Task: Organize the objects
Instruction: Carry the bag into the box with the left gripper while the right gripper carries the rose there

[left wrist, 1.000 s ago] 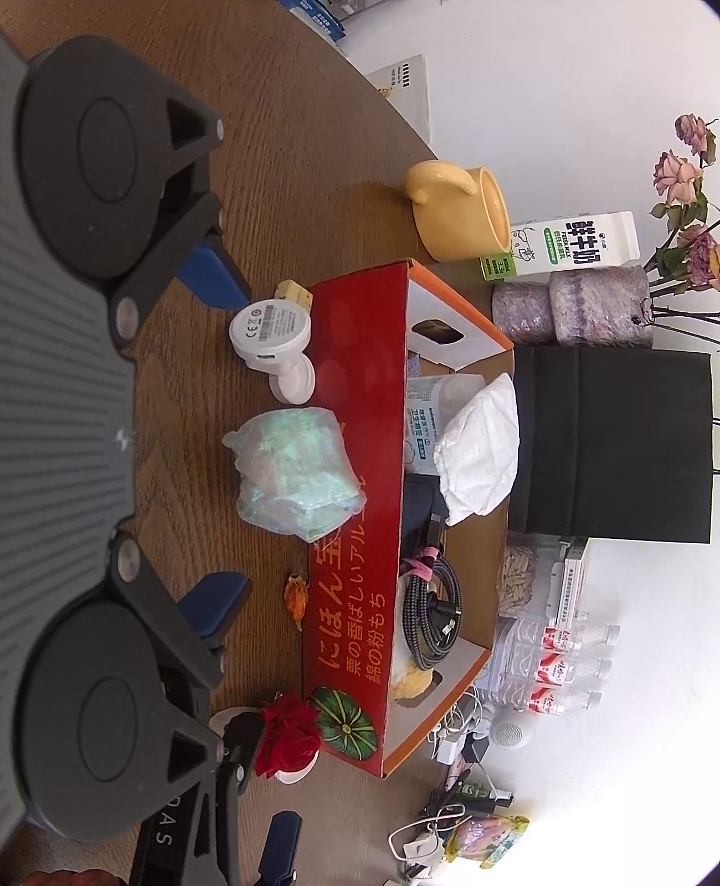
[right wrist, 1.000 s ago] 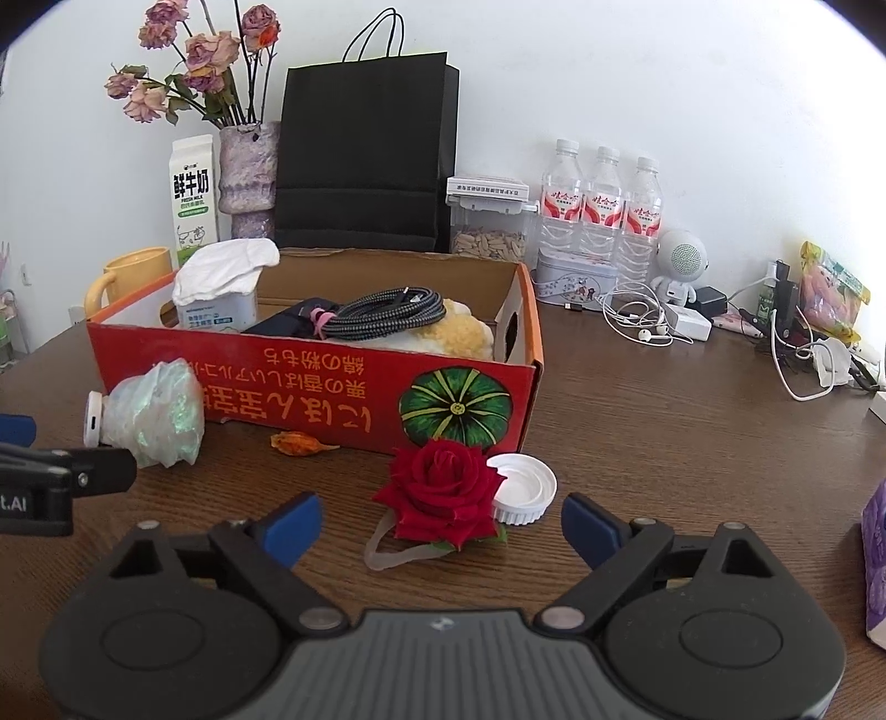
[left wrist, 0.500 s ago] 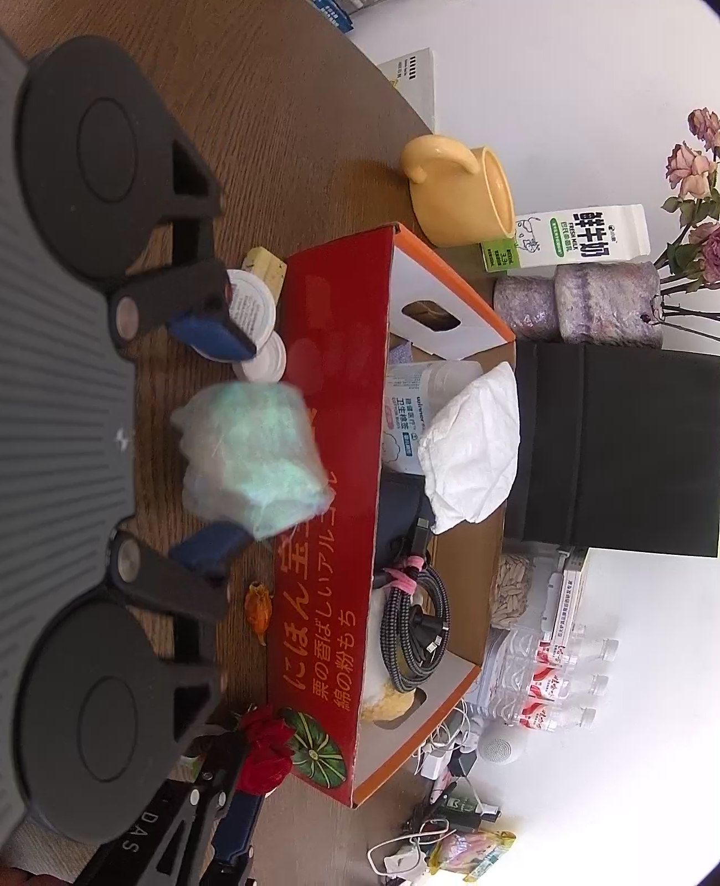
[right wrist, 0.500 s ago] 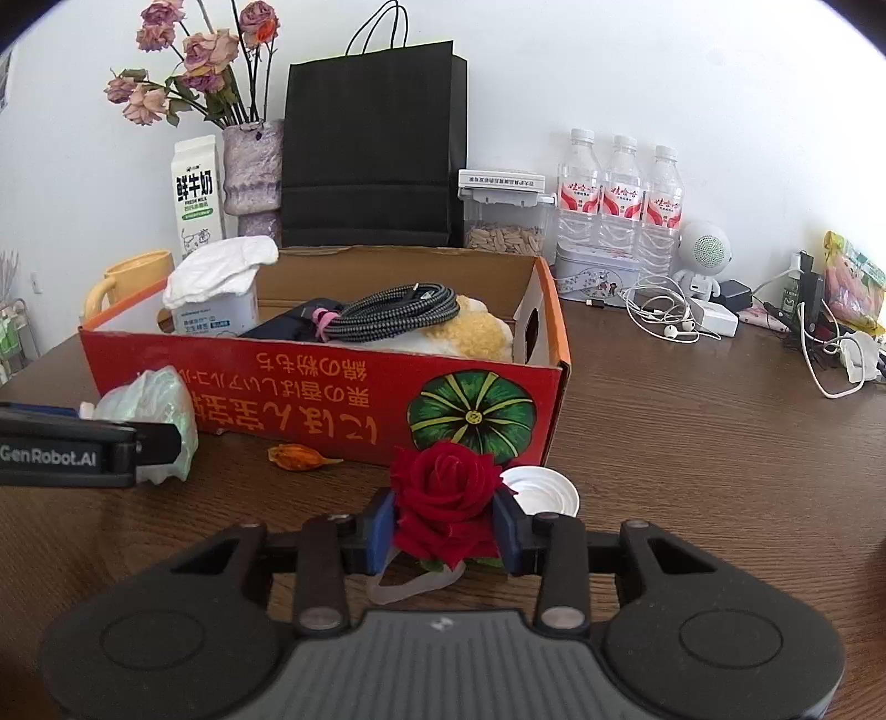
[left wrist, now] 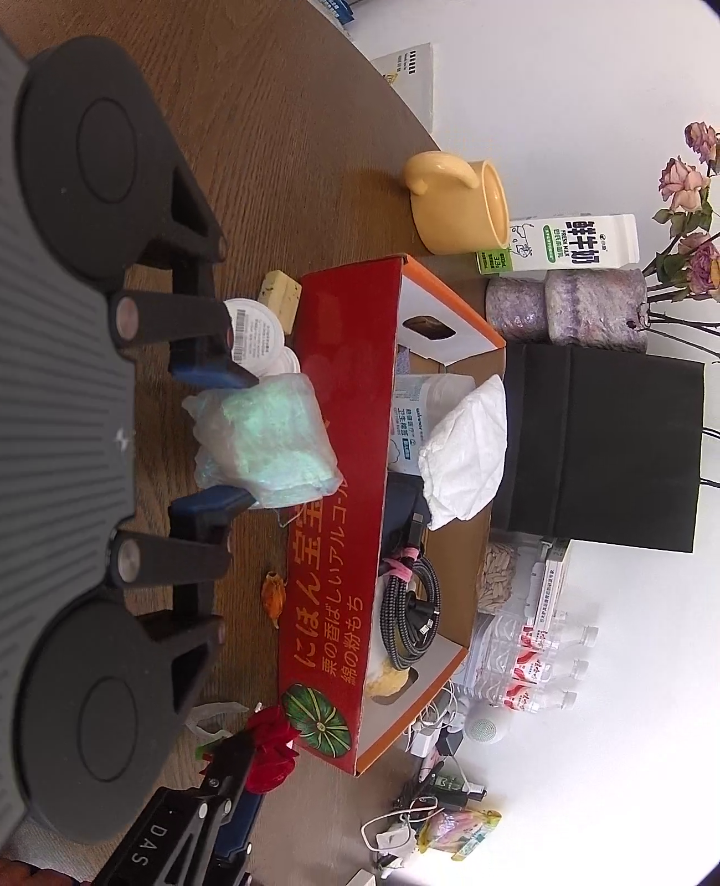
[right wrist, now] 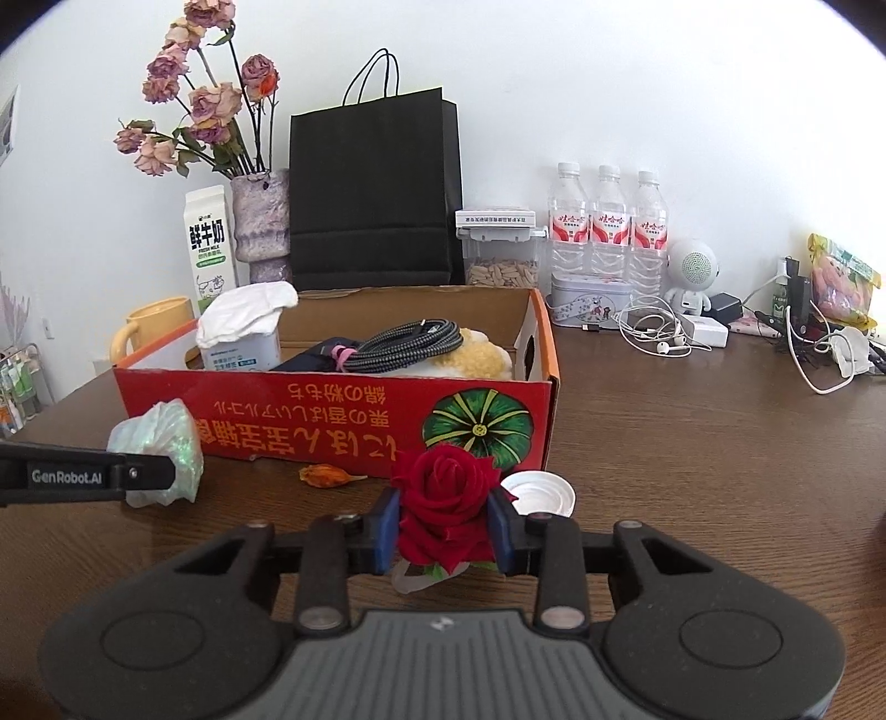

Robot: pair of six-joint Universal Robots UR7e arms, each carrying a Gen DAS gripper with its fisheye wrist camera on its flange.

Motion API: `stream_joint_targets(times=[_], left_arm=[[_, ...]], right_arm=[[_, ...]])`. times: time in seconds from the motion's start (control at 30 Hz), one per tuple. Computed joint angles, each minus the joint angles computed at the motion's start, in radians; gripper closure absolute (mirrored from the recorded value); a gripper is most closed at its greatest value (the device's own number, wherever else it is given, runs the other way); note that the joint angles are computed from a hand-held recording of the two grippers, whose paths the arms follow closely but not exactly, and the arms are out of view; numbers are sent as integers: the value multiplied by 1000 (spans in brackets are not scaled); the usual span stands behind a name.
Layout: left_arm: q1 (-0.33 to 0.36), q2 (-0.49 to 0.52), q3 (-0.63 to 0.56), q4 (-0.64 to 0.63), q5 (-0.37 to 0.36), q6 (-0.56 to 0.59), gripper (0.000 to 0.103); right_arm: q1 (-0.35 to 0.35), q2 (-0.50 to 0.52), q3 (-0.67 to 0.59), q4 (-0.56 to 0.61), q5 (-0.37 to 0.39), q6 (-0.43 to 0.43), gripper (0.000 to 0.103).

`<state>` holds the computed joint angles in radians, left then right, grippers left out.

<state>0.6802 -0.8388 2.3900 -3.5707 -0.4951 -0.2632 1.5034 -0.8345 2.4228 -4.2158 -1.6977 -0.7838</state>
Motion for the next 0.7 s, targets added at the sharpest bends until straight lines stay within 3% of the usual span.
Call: stream_joint_targets(times=[0.7], left_arm=[[-77,-55,77,-98,42,55,67]], right_arm=[[51,17,30,-64,-7,9,71]])
